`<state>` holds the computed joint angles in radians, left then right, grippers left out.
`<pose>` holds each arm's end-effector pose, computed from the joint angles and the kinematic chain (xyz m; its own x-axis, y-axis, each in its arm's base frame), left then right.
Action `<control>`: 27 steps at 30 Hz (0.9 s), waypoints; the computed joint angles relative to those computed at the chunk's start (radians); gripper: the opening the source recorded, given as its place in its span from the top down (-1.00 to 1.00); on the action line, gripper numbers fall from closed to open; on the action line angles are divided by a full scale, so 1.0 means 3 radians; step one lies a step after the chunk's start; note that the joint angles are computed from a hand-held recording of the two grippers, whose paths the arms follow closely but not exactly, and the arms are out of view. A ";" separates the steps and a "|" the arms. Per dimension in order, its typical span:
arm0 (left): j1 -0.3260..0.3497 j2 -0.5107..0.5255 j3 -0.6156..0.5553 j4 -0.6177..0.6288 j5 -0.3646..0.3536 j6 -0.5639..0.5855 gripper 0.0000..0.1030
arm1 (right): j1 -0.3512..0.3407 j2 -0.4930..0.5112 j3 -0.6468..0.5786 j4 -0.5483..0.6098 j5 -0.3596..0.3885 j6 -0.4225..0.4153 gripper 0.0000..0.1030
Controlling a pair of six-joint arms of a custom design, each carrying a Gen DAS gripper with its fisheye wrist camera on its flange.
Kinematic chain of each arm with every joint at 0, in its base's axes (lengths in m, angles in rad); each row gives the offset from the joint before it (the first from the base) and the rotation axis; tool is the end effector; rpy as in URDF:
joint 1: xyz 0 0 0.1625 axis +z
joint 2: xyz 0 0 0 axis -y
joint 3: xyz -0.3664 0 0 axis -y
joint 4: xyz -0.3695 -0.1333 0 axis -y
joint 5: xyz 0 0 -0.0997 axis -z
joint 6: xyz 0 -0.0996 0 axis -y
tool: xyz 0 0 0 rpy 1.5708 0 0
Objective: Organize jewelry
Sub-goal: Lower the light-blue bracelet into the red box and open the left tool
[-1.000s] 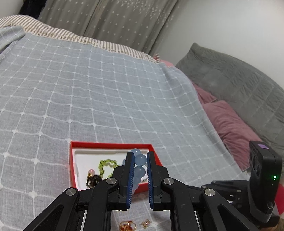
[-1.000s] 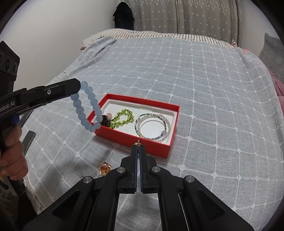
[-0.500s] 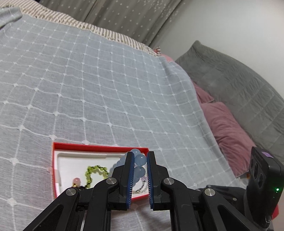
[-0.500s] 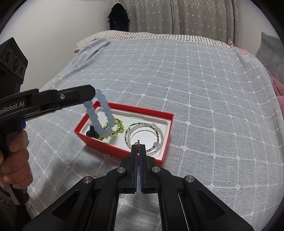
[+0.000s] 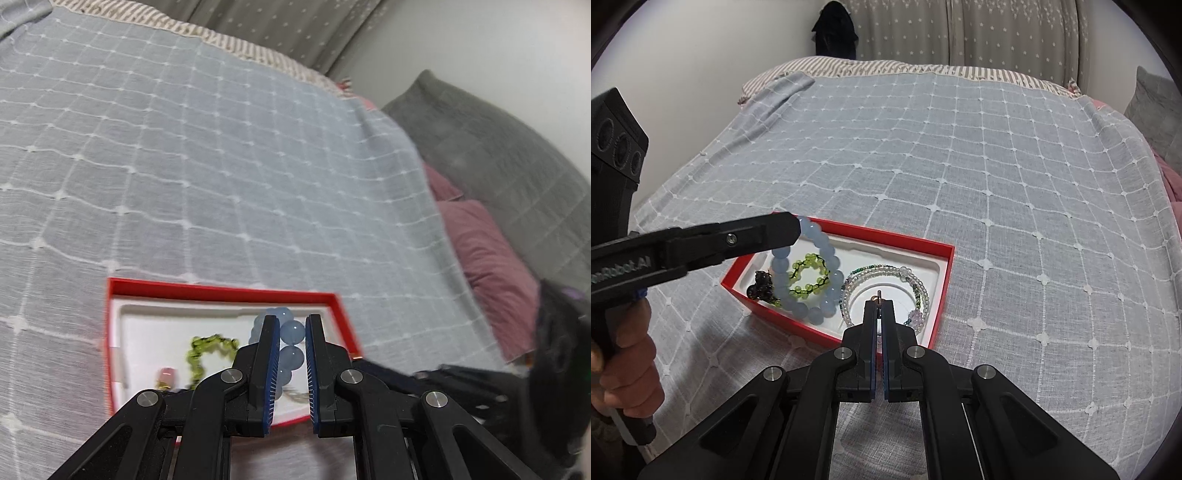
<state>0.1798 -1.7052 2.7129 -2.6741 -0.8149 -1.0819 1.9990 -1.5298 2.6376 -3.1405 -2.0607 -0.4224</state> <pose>-0.2142 -0.2438 0.1505 -0.9560 0.1736 -0.2364 0.2882 0.7053 -0.6477 0.2067 -0.2447 0.1638 -0.6592 -0.4941 0.5669 -0.7038 0.6708 -0.2338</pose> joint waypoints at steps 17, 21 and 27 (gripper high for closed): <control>0.0047 -0.0156 -0.0038 0.0663 0.0173 -0.0300 0.81 | -0.0070 -0.0036 0.0005 -0.0034 0.0156 -0.0041 0.94; -0.0061 -0.0254 -0.0041 0.0823 0.0245 -0.0386 0.62 | -0.0060 -0.0079 -0.0004 -0.0020 0.0113 0.0012 0.94; -0.0207 -0.0443 -0.0074 0.1307 0.0292 -0.0646 0.61 | -0.0094 -0.0299 0.0022 0.0118 0.0125 0.0122 0.94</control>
